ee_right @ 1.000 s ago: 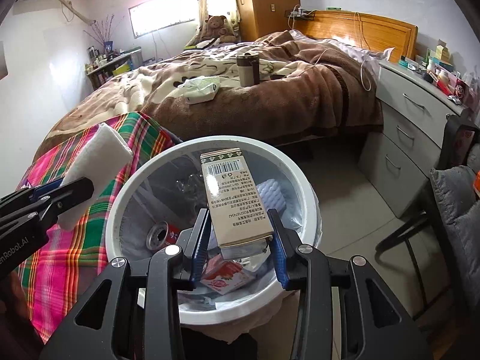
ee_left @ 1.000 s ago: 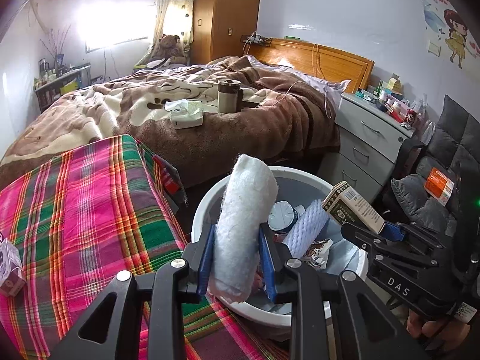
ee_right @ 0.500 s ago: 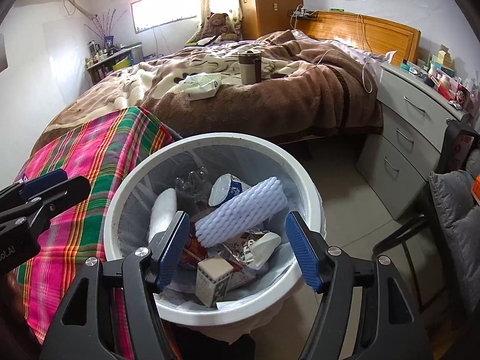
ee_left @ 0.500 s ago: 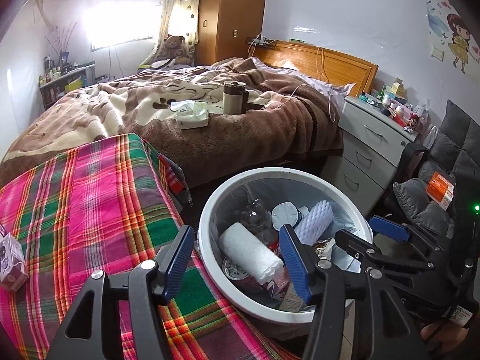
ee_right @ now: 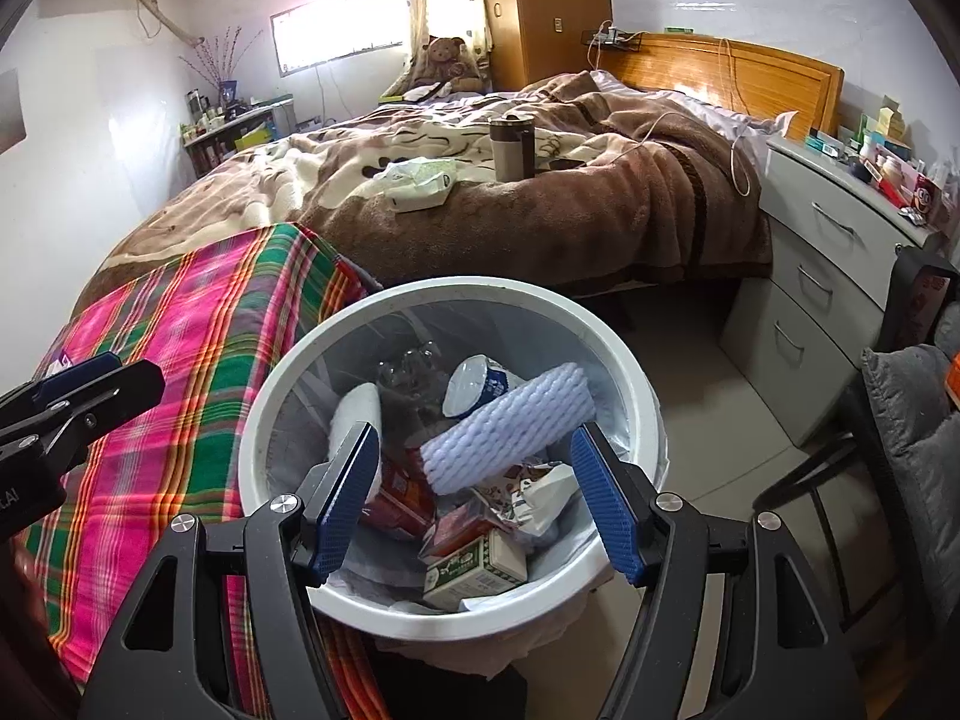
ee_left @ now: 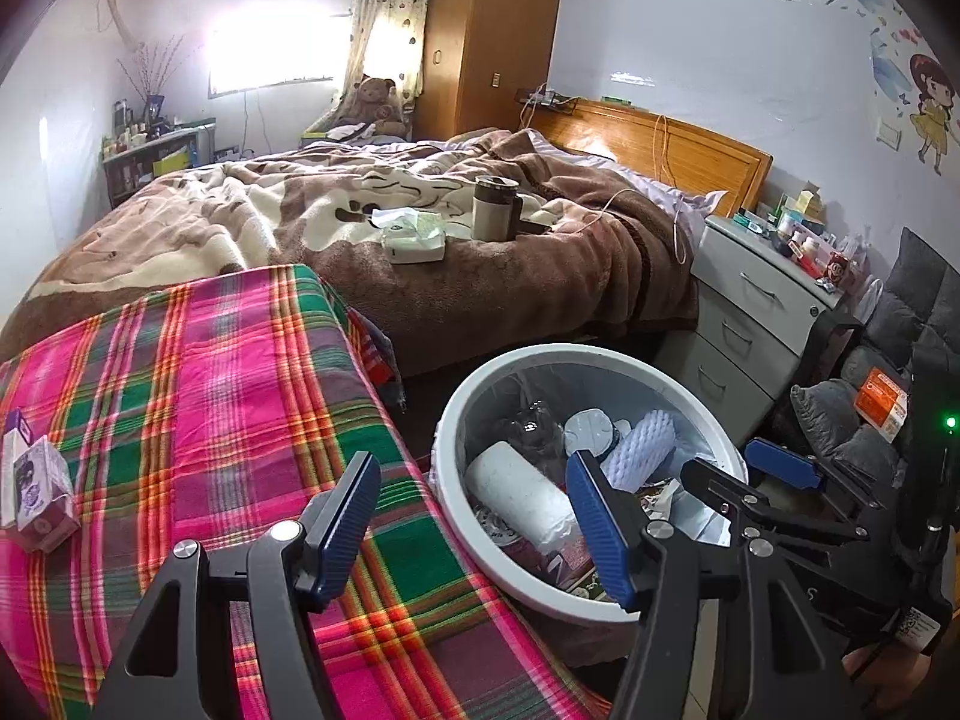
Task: Collect trash
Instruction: 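Move both tools back over the boxes on the plaid cloth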
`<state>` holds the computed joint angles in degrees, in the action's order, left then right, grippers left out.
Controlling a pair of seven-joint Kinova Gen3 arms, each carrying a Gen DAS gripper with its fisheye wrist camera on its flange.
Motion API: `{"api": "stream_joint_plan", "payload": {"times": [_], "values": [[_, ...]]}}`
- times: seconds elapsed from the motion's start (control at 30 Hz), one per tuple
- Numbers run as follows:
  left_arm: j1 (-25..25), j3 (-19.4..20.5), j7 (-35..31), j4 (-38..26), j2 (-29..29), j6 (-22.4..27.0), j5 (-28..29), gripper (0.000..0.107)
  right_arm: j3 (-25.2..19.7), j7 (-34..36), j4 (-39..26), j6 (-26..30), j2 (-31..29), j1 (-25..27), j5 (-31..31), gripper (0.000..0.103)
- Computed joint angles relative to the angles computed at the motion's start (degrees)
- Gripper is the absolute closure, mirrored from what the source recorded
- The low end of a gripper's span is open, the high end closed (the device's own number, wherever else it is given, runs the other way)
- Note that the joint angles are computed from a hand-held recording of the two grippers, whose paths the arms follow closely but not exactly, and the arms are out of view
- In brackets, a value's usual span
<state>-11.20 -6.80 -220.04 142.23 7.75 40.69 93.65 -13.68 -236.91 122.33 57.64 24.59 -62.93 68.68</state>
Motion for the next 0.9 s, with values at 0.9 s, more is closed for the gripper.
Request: {"api": "stream_joint_plan", "payload": {"times": [0.9], "values": [[-20.85,-7.75,0.67,-2.71,0.32,10.59,-9.7,0.04,0.75,3.77,-9.8,-0.81,5.1,-2.4,10.44,0.035]]}}
